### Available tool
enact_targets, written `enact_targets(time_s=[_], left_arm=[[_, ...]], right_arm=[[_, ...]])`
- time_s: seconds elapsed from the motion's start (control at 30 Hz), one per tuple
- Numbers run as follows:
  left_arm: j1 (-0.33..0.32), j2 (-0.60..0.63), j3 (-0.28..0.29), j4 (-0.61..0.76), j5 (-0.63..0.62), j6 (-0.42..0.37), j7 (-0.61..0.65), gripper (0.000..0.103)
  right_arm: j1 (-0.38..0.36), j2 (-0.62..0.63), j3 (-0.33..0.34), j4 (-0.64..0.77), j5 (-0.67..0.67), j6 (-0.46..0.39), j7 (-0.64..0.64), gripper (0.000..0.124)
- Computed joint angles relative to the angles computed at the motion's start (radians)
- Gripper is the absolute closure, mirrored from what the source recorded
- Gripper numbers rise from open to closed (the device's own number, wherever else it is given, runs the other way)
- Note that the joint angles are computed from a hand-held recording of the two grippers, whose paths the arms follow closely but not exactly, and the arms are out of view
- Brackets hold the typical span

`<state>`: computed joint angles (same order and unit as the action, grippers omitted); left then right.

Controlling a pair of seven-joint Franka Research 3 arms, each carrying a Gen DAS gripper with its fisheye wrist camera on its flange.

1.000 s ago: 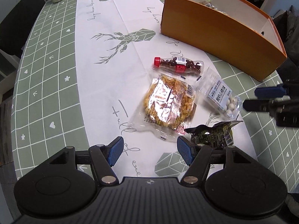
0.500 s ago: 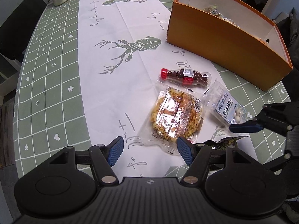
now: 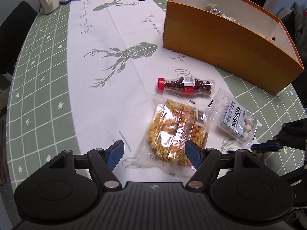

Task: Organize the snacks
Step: 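Grasp the yellow waffle bag with the left tool while the right tool grasps the black-green seaweed packet, then lift both held snacks and carry them over the orange box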

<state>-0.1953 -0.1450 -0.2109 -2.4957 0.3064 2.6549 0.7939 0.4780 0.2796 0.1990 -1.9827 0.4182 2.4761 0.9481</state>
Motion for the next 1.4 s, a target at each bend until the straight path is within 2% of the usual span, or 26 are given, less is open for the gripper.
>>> enact_targets(time_s=[0.13, 0.33, 0.4, 0.7, 0.97, 1.27, 1.4], left_arm=[[0.005, 0.061, -0.006, 0.042, 0.058, 0.001, 0.011, 0.017], [-0.008, 0.121, 0.0, 0.076, 0.016, 0.016, 0.104, 0.017], [-0.011, 0.137, -0.001, 0.085, 0.007, 0.019, 0.133, 0.011], [-0.018, 0.211, -0.002, 0.138, 0.013, 0.011, 0.177, 0.0], [-0.033, 0.238, -0.001, 0.168, 0.073, -0.026, 0.15, 0.0], [-0.022, 0.228, -0.004, 0.154, 0.008, -0.005, 0.171, 0.0], [-0.02, 0.224, -0.001, 0.157, 0.005, -0.016, 0.171, 0.011]], right_arm=[[-0.009, -0.006, -0.024, -0.013, -0.017, -0.006, 0.062, 0.079], [-0.012, 0.005, -0.035, -0.009, -0.062, -0.002, 0.133, 0.079], [-0.015, 0.008, -0.032, -0.008, -0.063, -0.001, 0.136, 0.079], [-0.02, 0.015, -0.026, 0.002, -0.065, -0.001, 0.134, 0.079], [-0.022, 0.018, -0.025, 0.006, -0.063, 0.002, 0.13, 0.079], [-0.023, 0.009, -0.025, -0.005, -0.06, 0.009, 0.127, 0.081], [-0.022, 0.006, -0.026, -0.009, -0.062, 0.013, 0.128, 0.082]])
